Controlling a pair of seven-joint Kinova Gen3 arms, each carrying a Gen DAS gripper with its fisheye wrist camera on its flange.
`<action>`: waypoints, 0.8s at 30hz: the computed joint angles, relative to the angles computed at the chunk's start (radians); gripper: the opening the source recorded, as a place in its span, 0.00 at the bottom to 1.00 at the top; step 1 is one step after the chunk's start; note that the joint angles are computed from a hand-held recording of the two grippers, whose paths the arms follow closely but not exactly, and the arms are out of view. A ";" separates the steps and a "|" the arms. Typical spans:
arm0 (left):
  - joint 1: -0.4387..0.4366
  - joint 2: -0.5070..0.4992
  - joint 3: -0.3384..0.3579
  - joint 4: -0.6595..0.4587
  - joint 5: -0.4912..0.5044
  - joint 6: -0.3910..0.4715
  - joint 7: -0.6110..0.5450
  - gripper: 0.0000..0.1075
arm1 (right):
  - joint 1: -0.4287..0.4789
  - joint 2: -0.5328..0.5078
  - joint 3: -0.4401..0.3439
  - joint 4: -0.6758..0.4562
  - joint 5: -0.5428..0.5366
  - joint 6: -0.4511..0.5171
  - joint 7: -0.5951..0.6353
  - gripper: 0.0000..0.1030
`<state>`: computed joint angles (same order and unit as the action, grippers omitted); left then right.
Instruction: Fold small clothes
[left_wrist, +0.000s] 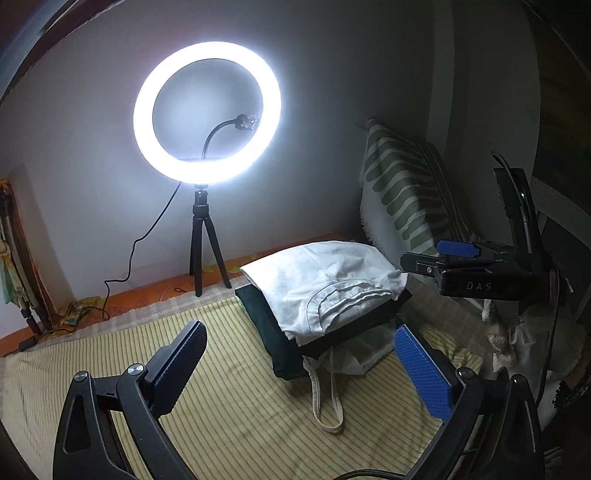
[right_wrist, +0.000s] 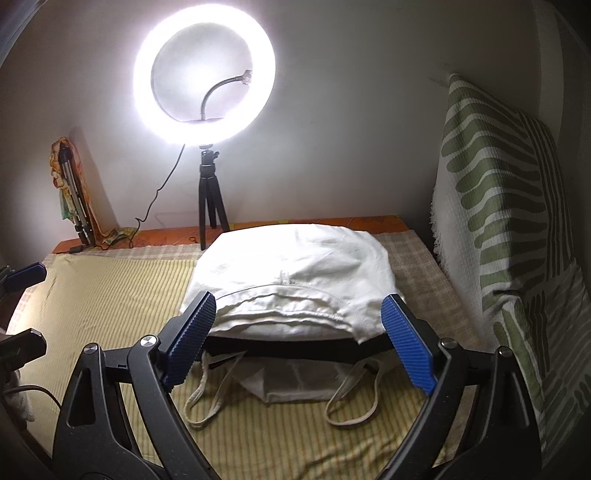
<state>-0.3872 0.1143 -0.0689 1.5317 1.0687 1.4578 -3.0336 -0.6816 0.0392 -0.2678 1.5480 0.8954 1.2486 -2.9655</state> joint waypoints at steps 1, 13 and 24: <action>-0.009 -0.004 -0.006 0.009 0.000 0.006 -0.013 0.96 | -0.009 0.004 -0.007 -0.002 0.005 0.009 -0.014 0.90; -0.085 -0.010 -0.055 0.062 -0.044 0.056 -0.109 0.95 | -0.163 0.081 -0.027 0.015 0.098 0.059 -0.259 0.99; -0.118 0.009 -0.062 0.104 -0.075 0.031 -0.154 0.95 | -0.260 0.148 0.014 0.027 0.147 0.094 -0.408 1.00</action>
<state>-0.5054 0.1235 -0.1314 1.6359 0.9941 1.4889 -3.1871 -0.9414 0.1869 -0.2534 1.5751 1.0419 1.3427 -3.3737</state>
